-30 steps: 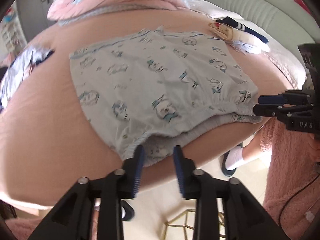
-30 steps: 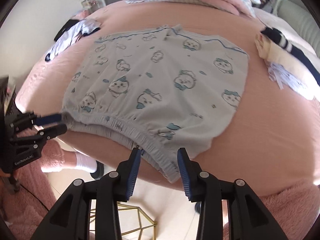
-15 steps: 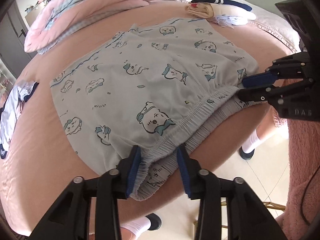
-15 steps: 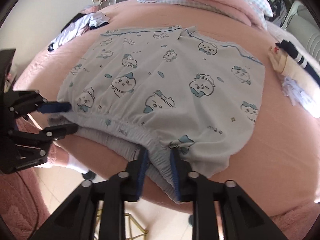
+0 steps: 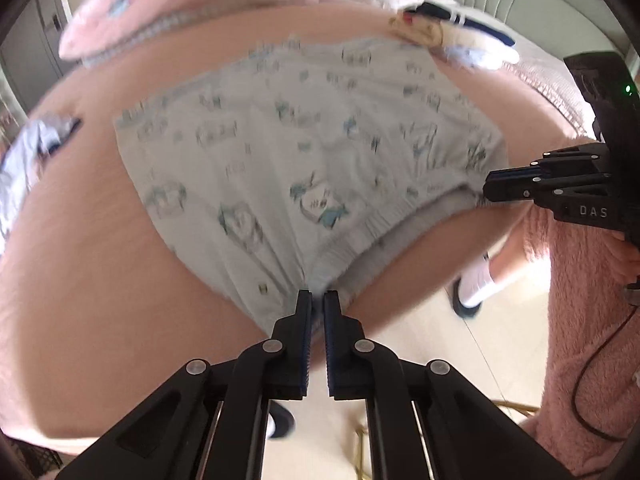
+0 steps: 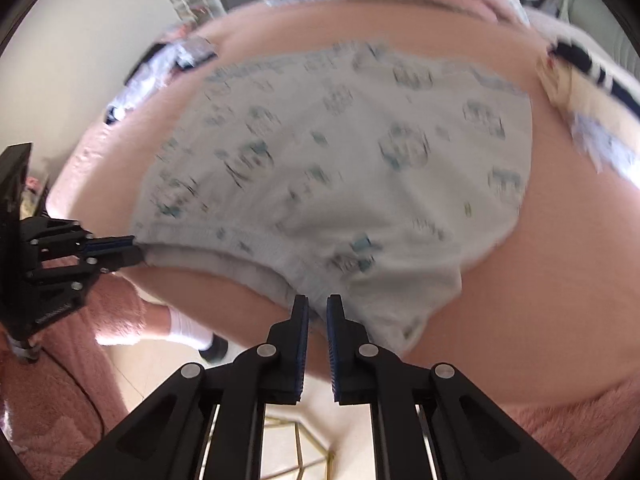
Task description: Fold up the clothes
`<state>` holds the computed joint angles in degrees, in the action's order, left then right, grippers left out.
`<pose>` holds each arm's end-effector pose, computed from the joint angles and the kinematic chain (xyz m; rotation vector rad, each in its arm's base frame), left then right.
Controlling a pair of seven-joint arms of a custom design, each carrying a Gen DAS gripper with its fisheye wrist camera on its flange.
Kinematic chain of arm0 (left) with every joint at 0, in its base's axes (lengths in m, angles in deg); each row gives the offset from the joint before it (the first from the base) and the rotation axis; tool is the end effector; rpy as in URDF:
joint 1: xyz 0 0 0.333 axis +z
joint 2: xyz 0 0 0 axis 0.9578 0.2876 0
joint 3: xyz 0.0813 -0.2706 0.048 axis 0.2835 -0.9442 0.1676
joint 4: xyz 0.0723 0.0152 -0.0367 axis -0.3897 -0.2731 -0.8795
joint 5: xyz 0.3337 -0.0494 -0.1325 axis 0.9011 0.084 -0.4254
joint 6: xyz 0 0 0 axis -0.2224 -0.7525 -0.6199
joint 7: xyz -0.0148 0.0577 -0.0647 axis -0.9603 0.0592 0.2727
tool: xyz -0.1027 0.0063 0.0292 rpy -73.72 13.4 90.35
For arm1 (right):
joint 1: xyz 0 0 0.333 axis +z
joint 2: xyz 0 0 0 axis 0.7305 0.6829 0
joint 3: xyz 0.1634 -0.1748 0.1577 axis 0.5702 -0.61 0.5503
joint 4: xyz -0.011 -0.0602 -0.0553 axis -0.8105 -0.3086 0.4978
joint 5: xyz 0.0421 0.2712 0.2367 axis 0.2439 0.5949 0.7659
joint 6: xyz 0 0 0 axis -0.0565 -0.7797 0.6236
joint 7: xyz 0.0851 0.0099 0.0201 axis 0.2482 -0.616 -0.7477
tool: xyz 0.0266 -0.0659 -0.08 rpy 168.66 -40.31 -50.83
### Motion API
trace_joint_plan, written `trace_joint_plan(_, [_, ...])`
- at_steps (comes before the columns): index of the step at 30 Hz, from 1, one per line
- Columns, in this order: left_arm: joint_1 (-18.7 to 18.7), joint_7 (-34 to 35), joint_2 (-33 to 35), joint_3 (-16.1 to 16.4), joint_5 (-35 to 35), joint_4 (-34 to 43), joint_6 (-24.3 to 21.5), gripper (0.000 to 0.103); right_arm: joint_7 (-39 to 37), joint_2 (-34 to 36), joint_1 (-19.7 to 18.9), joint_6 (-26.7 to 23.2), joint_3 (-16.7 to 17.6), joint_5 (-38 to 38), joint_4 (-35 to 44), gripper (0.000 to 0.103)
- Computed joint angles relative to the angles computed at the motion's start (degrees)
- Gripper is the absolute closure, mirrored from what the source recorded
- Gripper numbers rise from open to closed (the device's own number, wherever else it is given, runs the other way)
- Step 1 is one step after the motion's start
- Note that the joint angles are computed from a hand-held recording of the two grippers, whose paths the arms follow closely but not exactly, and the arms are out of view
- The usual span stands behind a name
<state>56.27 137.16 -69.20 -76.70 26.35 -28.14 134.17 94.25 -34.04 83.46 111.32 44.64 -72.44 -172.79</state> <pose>0.5202 -0.2979 0.4132 -1.3352 2.6263 -0.6130 0.4795 0.4552 0.4191 -1.8140 2.0032 -0.2135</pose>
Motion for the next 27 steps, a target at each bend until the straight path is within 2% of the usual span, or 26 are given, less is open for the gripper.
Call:
trace_joint_plan(3, [2.79, 5.88, -1.91, -1.80, -11.59, -0.74, 0.08, 0.097, 3.02, -3.39, -0.32, 4.33, -0.35, -0.26, -4.53, 0.095])
trace_joint_plan(6, [3.38, 8.79, -2.66, -2.15, -19.24, -1.08, 5.25, 0.096, 6.29, -4.41, 0.47, 4.02, -1.72, -4.87, -4.18, 0.094])
trace_joint_plan(8, [1.63, 3.22, 0.15, -0.76, -14.25, 1.92, 6.56, 0.096, 6.97, -2.81, 0.19, 1.98, -2.02, -5.93, -1.42, 0.094])
trace_joint_plan(11, [-1.17, -3.69, 5.89, 0.82, -6.08, 7.54, 6.08, 0.095, 7.20, 0.77, -1.12, 2.22, -2.08, -4.41, 2.35, 0.094])
trace_joint_plan(14, [-3.59, -9.05, 10.74, 2.45, 0.13, 13.30, -0.80, 0.095, 3.12, 4.90, -2.81, -0.35, -0.36, 1.17, 6.50, 0.094])
trace_joint_plan(15, [-3.66, -9.49, 10.45, 2.43, 1.21, 12.84, -1.87, 0.095, 2.53, 4.36, -2.31, -0.52, -0.55, 0.91, 5.81, 0.094])
trace_joint_plan(18, [-1.91, -7.52, 7.81, 0.94, 0.11, 9.35, -2.99, 0.095, 1.07, 1.98, -1.52, -0.57, -0.44, 0.77, 2.65, 0.094])
trace_joint_plan(21, [0.99, -3.91, 6.04, -0.54, -5.03, 8.52, -7.34, 0.095, 0.91, -2.70, -2.40, 2.64, 0.55, 3.13, -4.55, 0.094])
trace_joint_plan(24, [2.34, -0.62, 5.48, -0.80, -7.40, 10.15, -12.53, 0.094, -2.16, -4.73, -3.81, 2.66, 1.82, 6.41, -6.65, 0.092])
trace_joint_plan(26, [2.46, -0.04, 5.37, -0.74, -8.58, 10.94, -12.15, 0.094, -4.27, -4.96, -4.03, 0.70, 2.01, 7.16, -5.22, 0.091])
trace_joint_plan(27, [2.31, 0.09, 5.51, -0.80, -9.13, 11.17, -10.49, 0.094, -3.91, -4.89, -3.54, 0.68, 1.33, 5.51, -4.23, 0.091])
